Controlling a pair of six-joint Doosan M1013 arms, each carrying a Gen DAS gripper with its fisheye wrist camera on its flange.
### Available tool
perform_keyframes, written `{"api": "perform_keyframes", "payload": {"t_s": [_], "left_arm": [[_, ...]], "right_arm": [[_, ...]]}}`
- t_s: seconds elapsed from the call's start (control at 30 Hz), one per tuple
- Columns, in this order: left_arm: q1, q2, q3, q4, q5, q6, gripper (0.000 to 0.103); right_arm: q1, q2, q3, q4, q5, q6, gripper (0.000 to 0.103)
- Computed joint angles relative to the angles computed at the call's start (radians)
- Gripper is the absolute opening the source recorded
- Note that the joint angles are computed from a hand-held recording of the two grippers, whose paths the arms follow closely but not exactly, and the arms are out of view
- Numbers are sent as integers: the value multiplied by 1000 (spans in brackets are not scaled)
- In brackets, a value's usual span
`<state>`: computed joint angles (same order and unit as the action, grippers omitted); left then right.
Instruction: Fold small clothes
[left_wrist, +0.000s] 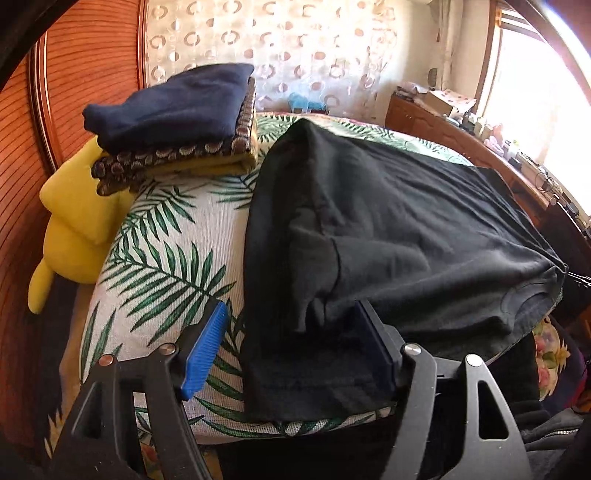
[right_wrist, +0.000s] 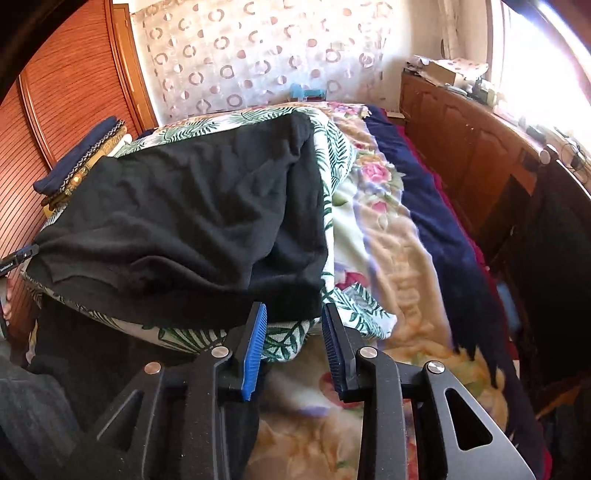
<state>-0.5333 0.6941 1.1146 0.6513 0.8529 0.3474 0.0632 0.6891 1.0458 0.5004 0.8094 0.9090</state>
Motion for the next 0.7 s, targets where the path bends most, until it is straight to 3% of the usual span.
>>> {"api": "perform_keyframes", "payload": {"t_s": [0.17,0.4,0.43,0.47,0.5,0.7], "left_arm": [[0,3,1,8,5,-11,71],[-6,11,-7,40,23,-29,72],[-6,12,-8,40,25,-29,72],[-4,13,-11,38,26,-25,72],[-4,14,-13,36,29,-22,72],[-3,10,-7,35,18,-33,72]], "right_arm": [[-6,24,-37,-32,-5,64,32],[-24,42,-47,74,19,44,32],[-25,41,-44,93,19,24,28],[-27,40,-40,109,23,4,13],[-29,38,-38,125,35,-19,7],[-28,-3,-11,51,46,-61,3]]}}
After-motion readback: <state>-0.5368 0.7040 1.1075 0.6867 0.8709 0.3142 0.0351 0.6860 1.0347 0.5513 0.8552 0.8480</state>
